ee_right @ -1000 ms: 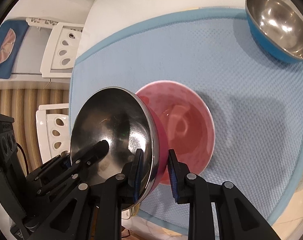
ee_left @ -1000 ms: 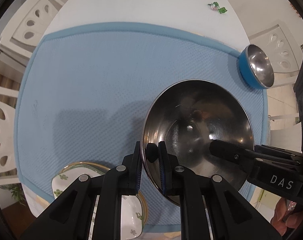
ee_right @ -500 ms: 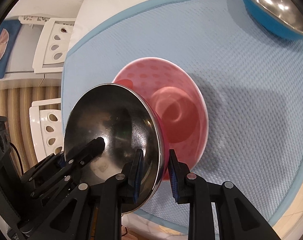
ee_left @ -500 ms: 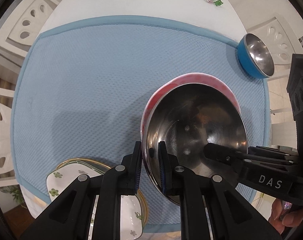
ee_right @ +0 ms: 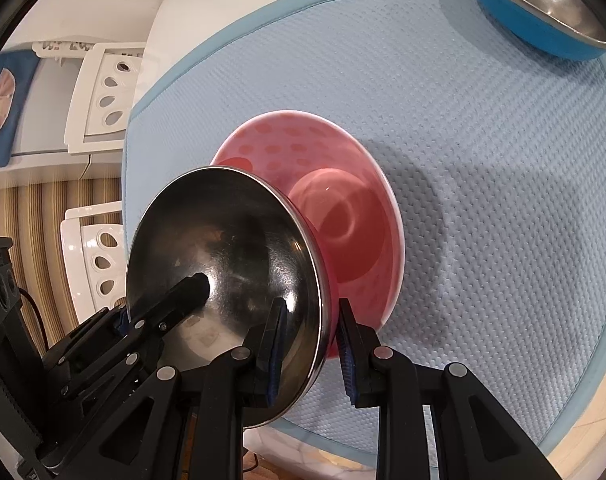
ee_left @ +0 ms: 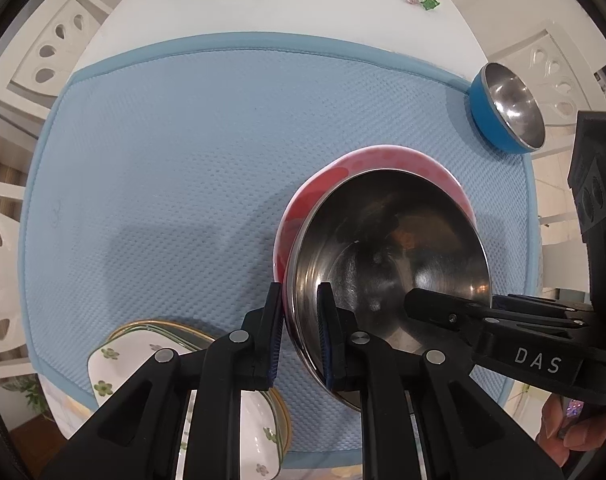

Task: Organize plates and bowls
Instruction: 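Lower the red-sided steel bowl into the pink bowl and open the right tool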

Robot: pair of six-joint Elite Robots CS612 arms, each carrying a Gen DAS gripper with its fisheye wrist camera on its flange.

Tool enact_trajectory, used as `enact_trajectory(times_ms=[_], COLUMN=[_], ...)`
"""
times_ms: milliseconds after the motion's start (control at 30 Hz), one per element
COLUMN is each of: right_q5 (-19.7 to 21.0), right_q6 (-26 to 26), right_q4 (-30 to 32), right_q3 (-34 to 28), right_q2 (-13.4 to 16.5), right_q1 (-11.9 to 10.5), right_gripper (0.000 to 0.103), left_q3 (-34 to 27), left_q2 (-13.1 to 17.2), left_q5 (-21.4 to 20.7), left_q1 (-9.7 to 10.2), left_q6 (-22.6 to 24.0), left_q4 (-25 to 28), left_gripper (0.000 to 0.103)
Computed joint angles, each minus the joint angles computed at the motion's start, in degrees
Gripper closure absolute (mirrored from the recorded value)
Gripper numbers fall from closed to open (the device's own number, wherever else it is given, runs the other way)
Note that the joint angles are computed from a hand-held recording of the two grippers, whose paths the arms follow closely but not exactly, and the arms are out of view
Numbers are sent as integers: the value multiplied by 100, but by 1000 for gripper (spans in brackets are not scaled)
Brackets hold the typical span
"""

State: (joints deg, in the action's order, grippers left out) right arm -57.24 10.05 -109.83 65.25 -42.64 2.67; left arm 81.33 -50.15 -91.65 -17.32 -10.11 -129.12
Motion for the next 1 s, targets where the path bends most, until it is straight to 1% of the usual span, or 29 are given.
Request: enact_trajectory(times_ms=[467, 600, 700, 867, 1000], right_q5=[190, 263, 323, 159, -83], right_q6=[17, -31, 26, 9, 229], right_q4=[36, 51, -11, -78, -493], right_q3=[-39, -42, -6, 15, 181], right_q2=[52, 52, 40, -4, -107], right_q1=[-44, -78, -104, -115, -133], right_gripper=[79, 79, 79, 79, 79], left_q3=[-56, -74, -44, -29, -30], left_q2=[8, 13, 0, -21, -6], left_q5=[-119, -146, -140, -79, -76], left_q1=[59, 75, 75, 48, 11], left_q6=[-62, -65, -63, 65, 102], left_q4=[69, 54, -15, -3, 31], left_gripper=[89, 89, 89, 89, 89])
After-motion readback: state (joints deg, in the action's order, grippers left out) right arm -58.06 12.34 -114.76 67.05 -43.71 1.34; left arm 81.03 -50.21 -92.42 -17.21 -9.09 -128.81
